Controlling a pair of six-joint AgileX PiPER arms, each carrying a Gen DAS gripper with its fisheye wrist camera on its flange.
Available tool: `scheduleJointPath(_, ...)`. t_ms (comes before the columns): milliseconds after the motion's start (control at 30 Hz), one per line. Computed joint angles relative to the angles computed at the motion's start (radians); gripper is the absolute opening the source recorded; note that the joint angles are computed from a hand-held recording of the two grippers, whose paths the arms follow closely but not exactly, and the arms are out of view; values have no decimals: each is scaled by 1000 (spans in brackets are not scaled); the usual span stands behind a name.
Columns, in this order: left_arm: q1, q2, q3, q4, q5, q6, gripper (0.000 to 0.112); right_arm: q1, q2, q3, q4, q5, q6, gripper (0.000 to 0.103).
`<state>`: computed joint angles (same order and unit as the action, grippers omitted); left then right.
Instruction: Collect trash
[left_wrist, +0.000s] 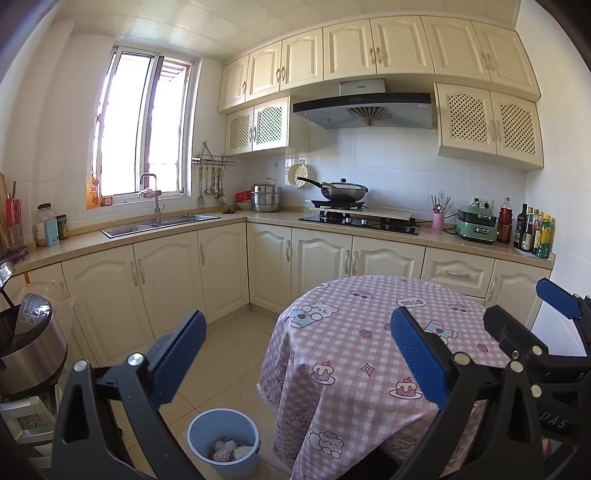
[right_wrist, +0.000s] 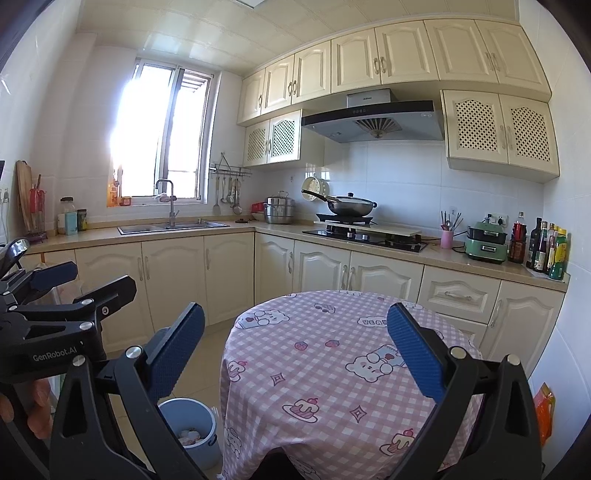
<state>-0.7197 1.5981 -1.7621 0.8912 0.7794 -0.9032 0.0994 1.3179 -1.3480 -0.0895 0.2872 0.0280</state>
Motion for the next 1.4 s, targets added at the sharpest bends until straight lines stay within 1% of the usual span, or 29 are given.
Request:
scheduleJointPath(533,24,3,1,-30,-14,20,98,9,16,-20,-5,19,-1,95)
scheduleJointPath(733,51,28,-24,-75,-35,56,98,7,58,-60,15,26,-20,95)
scheduleJointPath(967,94,112,-124,-144,-30,133,98,-2,133,-126,51,38,-49,95)
scheduleJointPath(1167,138,200,-230,-249,-22,229,98,-14,210,-201,94,61,-87,95)
scheduleJointPath(1267,156,250,-292,-295,-7,275,98,-29,255,-244,125,80,-113,95)
scheduleJointPath(1400,174,334,-398,-352,34,331,98,-49,307,-295,165,110,-144,95)
